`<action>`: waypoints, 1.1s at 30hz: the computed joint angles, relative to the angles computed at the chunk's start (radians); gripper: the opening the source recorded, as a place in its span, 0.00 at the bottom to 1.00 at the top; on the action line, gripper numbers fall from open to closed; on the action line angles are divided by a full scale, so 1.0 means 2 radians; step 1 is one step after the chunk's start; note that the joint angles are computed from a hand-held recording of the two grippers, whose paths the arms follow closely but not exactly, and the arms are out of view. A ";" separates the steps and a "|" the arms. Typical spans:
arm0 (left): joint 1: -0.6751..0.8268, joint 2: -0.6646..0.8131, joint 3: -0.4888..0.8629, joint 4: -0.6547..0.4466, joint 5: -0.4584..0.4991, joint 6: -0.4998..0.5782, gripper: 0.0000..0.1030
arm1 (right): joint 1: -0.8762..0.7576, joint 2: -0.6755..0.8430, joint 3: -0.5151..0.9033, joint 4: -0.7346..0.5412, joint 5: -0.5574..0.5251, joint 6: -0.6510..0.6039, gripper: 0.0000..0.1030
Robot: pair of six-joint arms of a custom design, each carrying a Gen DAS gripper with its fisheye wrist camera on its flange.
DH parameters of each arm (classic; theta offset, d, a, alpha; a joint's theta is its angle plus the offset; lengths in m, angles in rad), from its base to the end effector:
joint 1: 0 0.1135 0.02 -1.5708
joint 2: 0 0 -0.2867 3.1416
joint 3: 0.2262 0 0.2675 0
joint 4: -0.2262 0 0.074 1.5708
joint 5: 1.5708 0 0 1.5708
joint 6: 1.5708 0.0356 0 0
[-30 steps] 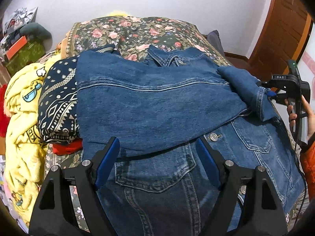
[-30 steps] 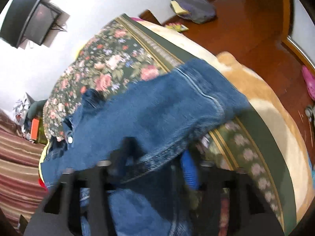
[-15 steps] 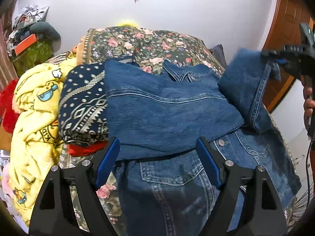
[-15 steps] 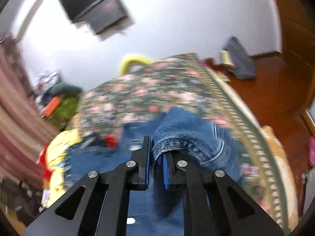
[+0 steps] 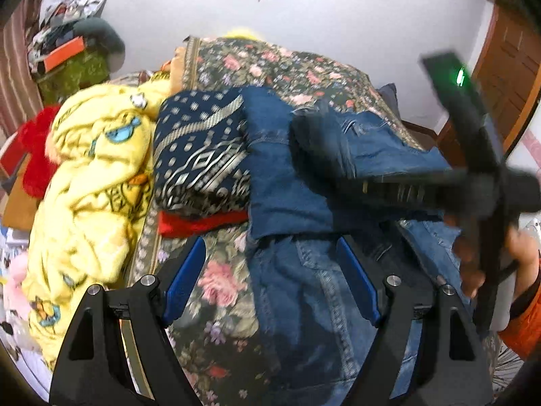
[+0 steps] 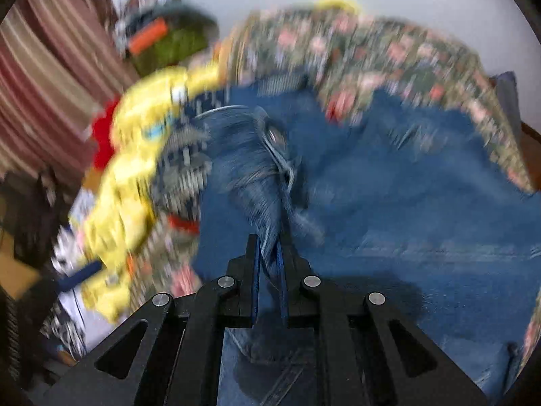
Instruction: Fold large clothes
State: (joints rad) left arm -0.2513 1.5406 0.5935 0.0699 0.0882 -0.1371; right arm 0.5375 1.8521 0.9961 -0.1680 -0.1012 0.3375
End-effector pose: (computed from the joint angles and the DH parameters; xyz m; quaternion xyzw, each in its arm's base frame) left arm 0.2726 -0.0732 0.1393 0.0686 0.9372 -0.1062 0.3252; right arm 0.3183 0.1939 0.1379 -0.1096 0.9555 0.1584 0.2236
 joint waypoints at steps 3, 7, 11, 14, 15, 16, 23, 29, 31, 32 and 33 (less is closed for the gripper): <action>0.002 0.011 0.000 -0.002 -0.001 0.000 0.77 | 0.011 0.012 0.003 -0.037 0.013 -0.011 0.14; -0.001 0.032 0.009 -0.002 0.014 -0.009 0.77 | 0.007 -0.008 -0.002 -0.080 -0.010 -0.037 0.17; -0.014 0.054 0.025 -0.004 0.011 -0.024 0.77 | -0.015 -0.082 -0.054 -0.076 0.003 -0.061 0.38; -0.021 0.068 0.041 -0.010 0.006 -0.030 0.77 | -0.046 -0.158 -0.104 -0.064 0.025 -0.078 0.53; -0.024 0.073 0.049 -0.012 0.001 -0.031 0.77 | -0.066 -0.185 -0.122 -0.061 0.031 -0.089 0.54; -0.028 0.078 0.056 -0.014 -0.006 -0.031 0.77 | -0.073 -0.200 -0.129 -0.062 0.041 -0.091 0.55; -0.050 0.128 0.118 -0.029 -0.069 -0.027 0.77 | -0.199 -0.252 -0.189 -0.051 0.086 -0.162 0.65; -0.048 0.197 0.165 -0.039 -0.108 -0.034 0.77 | -0.302 -0.173 -0.216 0.004 0.093 -0.208 0.64; -0.044 0.217 0.173 -0.038 -0.111 -0.032 0.80 | -0.334 -0.133 -0.214 0.021 0.081 -0.214 0.64; -0.041 0.225 0.175 -0.035 -0.109 -0.031 0.84 | -0.345 -0.117 -0.212 0.027 0.073 -0.215 0.65; -0.037 0.231 0.175 -0.030 -0.107 -0.031 0.86 | -0.356 -0.097 -0.209 0.035 0.067 -0.213 0.65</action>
